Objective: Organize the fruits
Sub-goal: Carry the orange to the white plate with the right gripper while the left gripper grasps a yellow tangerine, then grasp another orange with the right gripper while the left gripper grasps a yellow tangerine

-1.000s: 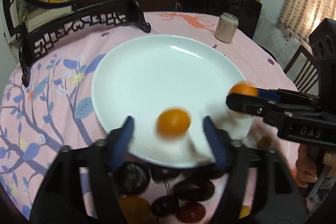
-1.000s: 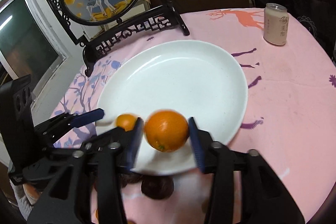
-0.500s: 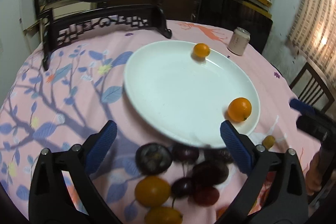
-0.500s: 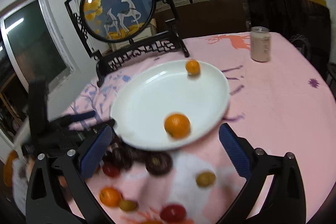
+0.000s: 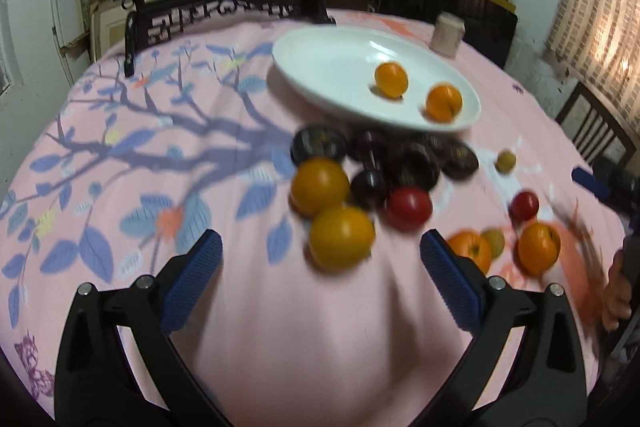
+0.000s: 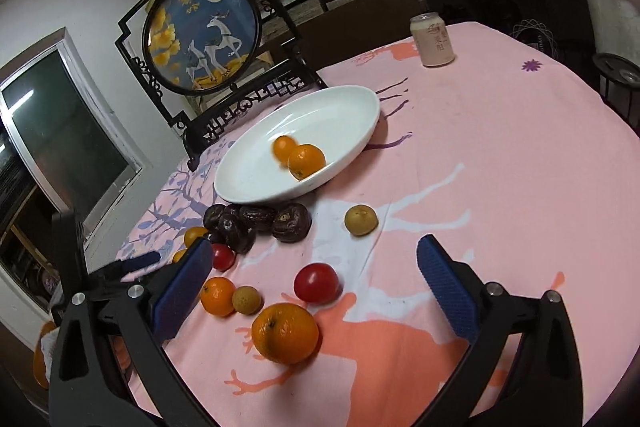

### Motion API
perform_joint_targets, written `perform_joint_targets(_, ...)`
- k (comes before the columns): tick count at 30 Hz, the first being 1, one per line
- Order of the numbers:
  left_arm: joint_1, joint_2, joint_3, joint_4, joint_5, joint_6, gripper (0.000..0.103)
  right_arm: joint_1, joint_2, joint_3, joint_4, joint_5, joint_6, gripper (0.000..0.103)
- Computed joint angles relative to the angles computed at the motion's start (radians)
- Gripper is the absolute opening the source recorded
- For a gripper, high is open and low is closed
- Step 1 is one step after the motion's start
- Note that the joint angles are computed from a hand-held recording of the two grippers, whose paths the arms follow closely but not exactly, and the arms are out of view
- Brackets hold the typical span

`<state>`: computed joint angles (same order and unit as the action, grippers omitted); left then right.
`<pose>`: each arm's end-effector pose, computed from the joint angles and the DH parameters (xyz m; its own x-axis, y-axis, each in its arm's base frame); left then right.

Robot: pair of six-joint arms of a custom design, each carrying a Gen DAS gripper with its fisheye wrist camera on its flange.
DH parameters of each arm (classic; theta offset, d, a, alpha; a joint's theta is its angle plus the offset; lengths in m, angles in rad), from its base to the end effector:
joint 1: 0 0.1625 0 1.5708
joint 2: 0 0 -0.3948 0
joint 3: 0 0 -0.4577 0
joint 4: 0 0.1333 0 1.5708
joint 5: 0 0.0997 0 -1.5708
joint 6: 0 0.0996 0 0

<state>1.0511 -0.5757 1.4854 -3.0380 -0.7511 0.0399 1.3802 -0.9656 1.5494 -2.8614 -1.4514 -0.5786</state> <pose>-0.1850 -0.7384 0.0112 -0.7670 0.0326 -0.6409 0.4524 0.7358 -0.5039 0.0011 -0.7605 0.2244 -0.9073 -0.3144 0.2793 -0.4205 0.6865 -0.5932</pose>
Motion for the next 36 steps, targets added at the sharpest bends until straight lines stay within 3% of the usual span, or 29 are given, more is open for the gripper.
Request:
perform_joint_targets(5, 0.005, 0.021, -0.045, 0.155, 0.067, -0.076, 0.101, 0.003, 0.008, -0.009, 0.015, -0.026, 0.002, 0.102)
perform_joint_targets(11, 0.011, 0.027, -0.061, 0.196, 0.117, -0.125, 0.101, 0.008, 0.006, -0.007, 0.035, -0.044, -0.023, 0.102)
perform_joint_targets(15, 0.008, 0.033, -0.068, 0.215, 0.134, -0.133, 0.101, 0.014, -0.023, 0.031, 0.085, -0.060, -0.086, 0.102)
perform_joint_targets(17, 0.005, 0.040, -0.076, 0.224, 0.150, -0.128, 0.101, 0.022, -0.040, 0.071, 0.090, -0.110, -0.152, 0.102)
perform_joint_targets(20, 0.006, 0.038, -0.074, 0.225, 0.146, -0.132, 0.101, 0.037, -0.047, 0.103, 0.061, -0.162, -0.216, 0.095)
perform_joint_targets(22, 0.005, 0.039, -0.074, 0.226, 0.147, -0.132, 0.101, 0.048, -0.034, 0.093, 0.076, -0.202, -0.233, 0.084)
perform_joint_targets(24, 0.005, 0.040, -0.075, 0.226, 0.149, -0.131, 0.101, 0.058, -0.008, 0.054, 0.142, -0.252, -0.218, 0.067)
perform_joint_targets(29, 0.005, 0.040, -0.074, 0.224, 0.149, -0.131, 0.101, 0.068, 0.017, 0.025, 0.174, -0.276, -0.205, 0.053)
perform_joint_targets(30, 0.006, 0.039, -0.074, 0.223, 0.148, -0.130, 0.101, 0.069, 0.023, 0.015, 0.181, -0.274, -0.197, 0.047)
perform_joint_targets(36, 0.003, 0.042, -0.071, 0.201, 0.155, -0.116, 0.101, 0.036, 0.025, -0.040, 0.315, -0.165, -0.107, 0.046)
